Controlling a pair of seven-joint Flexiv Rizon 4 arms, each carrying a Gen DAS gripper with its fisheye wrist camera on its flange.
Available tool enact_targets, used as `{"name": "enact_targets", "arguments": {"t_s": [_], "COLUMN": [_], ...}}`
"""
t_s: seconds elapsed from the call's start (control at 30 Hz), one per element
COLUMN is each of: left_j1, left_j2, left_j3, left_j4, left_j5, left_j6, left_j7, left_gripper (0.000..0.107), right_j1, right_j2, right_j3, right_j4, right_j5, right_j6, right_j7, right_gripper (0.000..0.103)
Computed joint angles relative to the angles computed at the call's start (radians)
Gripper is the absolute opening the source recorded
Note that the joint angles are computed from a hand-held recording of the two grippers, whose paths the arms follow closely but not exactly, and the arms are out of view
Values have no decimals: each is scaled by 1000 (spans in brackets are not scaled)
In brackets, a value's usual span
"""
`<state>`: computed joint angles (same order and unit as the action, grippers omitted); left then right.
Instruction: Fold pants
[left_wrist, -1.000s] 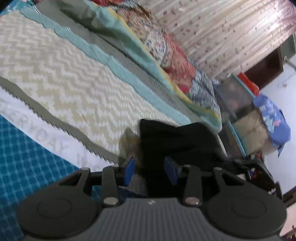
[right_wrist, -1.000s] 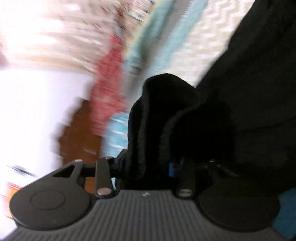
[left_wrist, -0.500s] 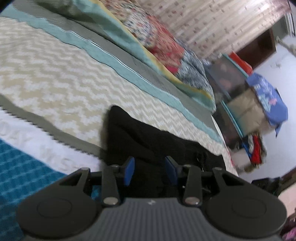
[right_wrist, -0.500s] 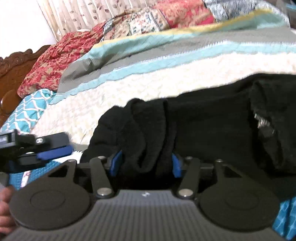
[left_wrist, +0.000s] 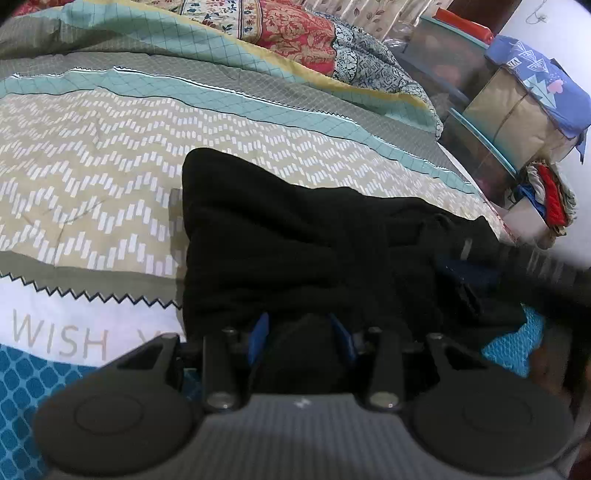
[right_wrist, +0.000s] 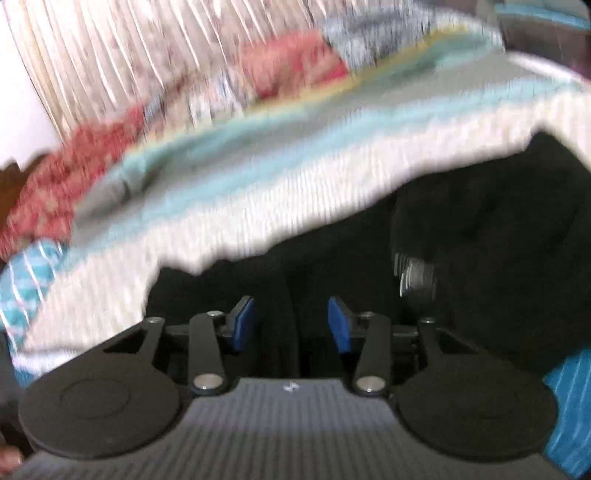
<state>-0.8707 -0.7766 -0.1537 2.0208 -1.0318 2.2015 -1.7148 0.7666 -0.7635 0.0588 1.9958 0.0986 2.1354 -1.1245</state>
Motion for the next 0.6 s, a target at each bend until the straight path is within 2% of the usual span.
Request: {"name": "enact_targets", "arguments": {"t_s": [0.07,0.17,0.2,0.23,0.27,0.3,0.33,0.37,0.4,0.43,0.47,0.5,0.6], "left_j1": [-16,-35,-35,-32,-29,-25,-18,-9,-3,5,11,7,-33], "left_j2": [-6,-12,-11,-11,-10,-9,-7,-5,-5,-5,-6,-8,-21], "left_j3": [8,7,1,-6,-13,-19,-26,-33,-37,-41,-42,-38,-20], "left_j4": [-13,-33,-33,-34,-34,-33,-26,-18,-11,-4,0,-2,-37], "left_j5": [-25,-84,-93,-99,-105,-108,-99,-83,-70,-51,-32,-36,-119], "left_j6": [2,6,11,14,16,19,25,32,38,44,49,46,39], "left_j7": [17,62,70,76,82,85,79,66,53,36,24,29,112], "left_gripper": [37,37,38,38,38,38,38,38,38,38,39,39,39], "right_j1": [-75,-245,-299,-354,-415,-455,-467,-454,-412,-358,-317,-303,-200], "right_j2": [-12,-69,-95,-128,-156,-185,-208,-205,-185,-158,-149,-150,-171], "right_j3": [54,207,263,345,426,484,509,502,462,390,321,286,161], "right_j4": [-54,-164,-202,-264,-304,-325,-341,-348,-347,-323,-309,-294,-306], "right_j5": [-103,-360,-443,-488,-538,-565,-580,-546,-457,-391,-387,-386,-345], "right_j6": [-31,-155,-213,-337,-453,-514,-520,-498,-459,-387,-335,-307,-298], "right_j7": [11,46,49,17,5,7,39,38,5,18,97,146,160], "right_gripper": [48,51,51,50,26,15,9,7,7,7,7,7,7]}}
